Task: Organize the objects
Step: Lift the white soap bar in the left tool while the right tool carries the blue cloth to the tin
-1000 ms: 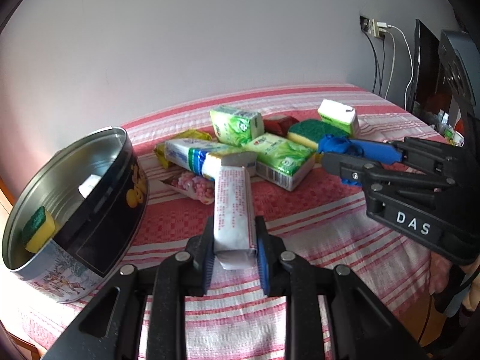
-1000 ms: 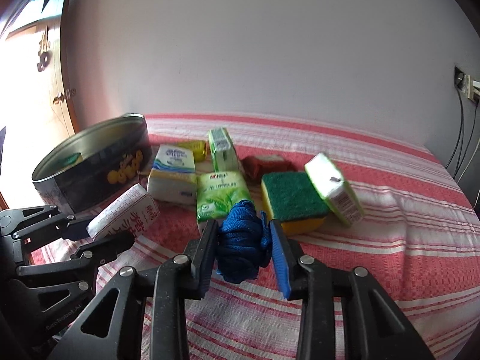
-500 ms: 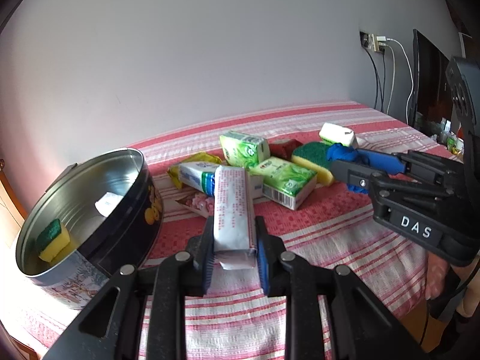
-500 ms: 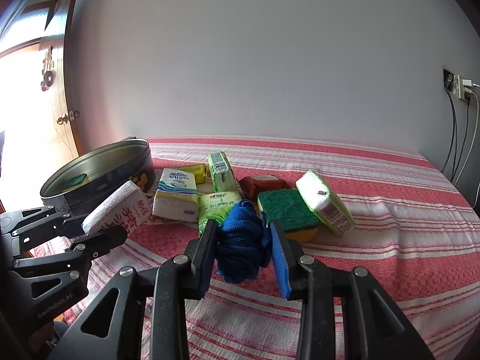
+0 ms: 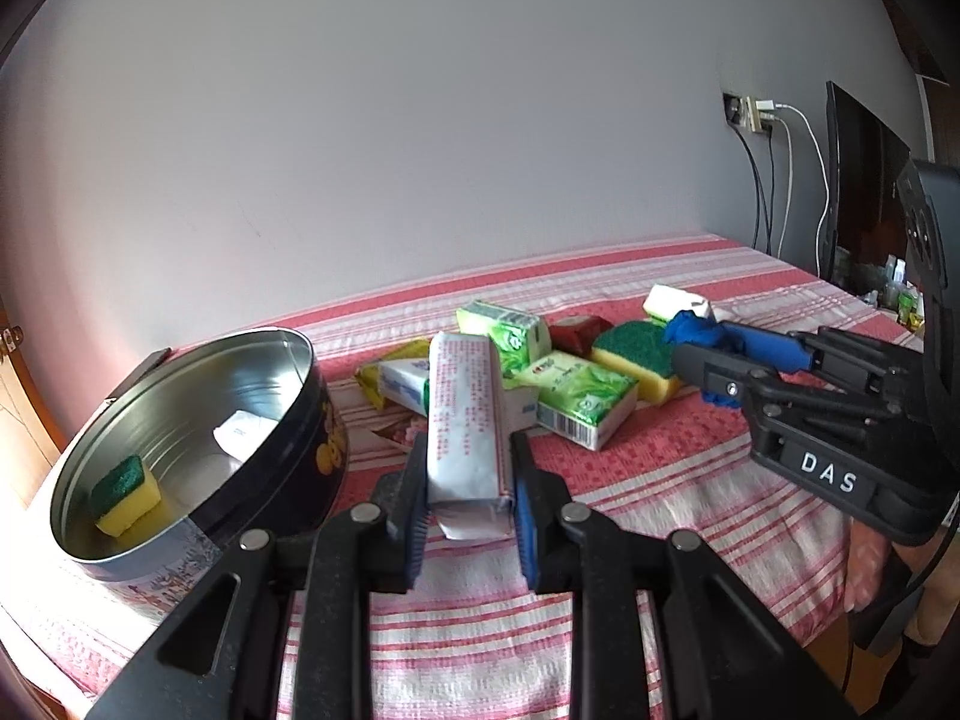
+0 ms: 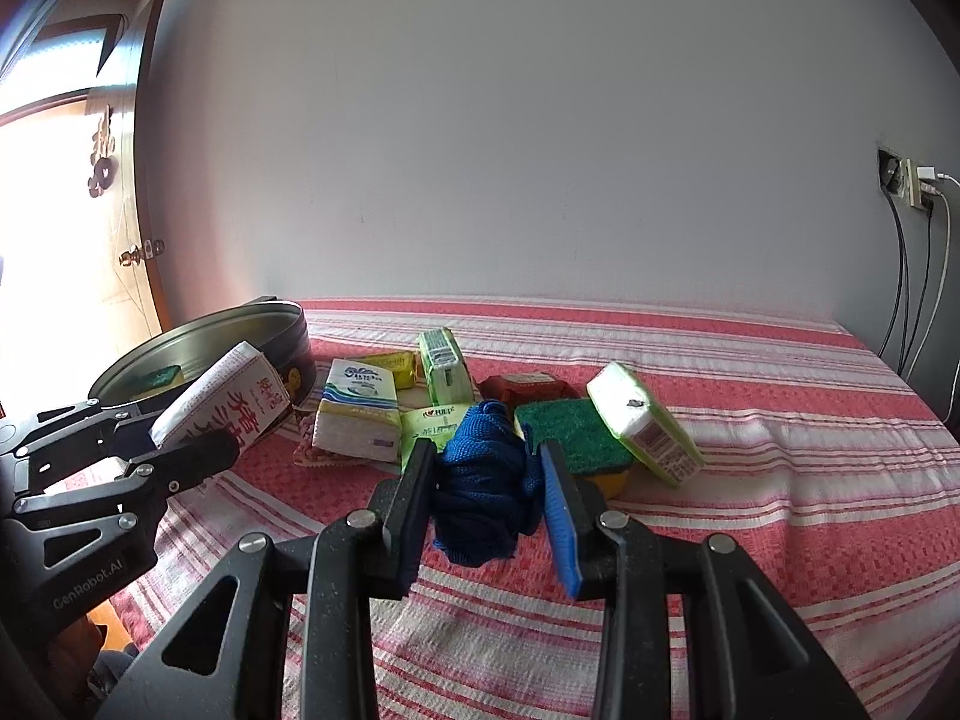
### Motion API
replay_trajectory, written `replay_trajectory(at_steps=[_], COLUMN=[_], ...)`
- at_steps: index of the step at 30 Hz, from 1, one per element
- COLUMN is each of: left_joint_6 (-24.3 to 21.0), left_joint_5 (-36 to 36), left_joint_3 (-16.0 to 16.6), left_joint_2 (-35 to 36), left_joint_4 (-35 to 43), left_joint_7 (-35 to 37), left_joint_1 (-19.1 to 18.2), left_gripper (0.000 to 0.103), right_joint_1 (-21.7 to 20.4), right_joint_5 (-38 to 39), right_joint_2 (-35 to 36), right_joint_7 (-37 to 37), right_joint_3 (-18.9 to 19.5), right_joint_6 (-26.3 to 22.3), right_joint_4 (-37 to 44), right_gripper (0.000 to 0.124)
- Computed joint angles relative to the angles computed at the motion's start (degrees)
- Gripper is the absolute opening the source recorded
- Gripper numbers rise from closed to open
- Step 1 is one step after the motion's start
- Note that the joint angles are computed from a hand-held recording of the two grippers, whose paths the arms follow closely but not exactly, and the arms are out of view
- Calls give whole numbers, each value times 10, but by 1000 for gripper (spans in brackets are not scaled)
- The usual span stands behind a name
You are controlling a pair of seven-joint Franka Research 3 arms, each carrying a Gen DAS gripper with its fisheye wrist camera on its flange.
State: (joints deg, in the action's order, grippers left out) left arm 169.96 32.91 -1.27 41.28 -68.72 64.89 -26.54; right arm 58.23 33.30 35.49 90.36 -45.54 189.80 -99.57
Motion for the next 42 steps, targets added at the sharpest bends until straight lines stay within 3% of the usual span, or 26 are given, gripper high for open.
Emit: replay_trajectory(at_steps=[14,31,42], left_joint_6=[63,83,90], left_joint_5=[77,157,194], left_joint_3=[95,142,159], left_joint_2=[-18,-27,-28], left_joint_4=[-28,-33,-30], left_joint_7=[-119,-238,-292], left_joint_1=[-49,-66,-67], left_gripper=[23,23,23], right_joint_1=[-35,-72,-125], right_joint_5=[59,146,174], right_joint_2=[-14,-22,-32], right_joint_7=[-88,-208,-273], right_joint_3=[64,139,219], right_joint_6=[78,141,186], right_joint_4=[-5,9,20], right_gripper=[37,37,37])
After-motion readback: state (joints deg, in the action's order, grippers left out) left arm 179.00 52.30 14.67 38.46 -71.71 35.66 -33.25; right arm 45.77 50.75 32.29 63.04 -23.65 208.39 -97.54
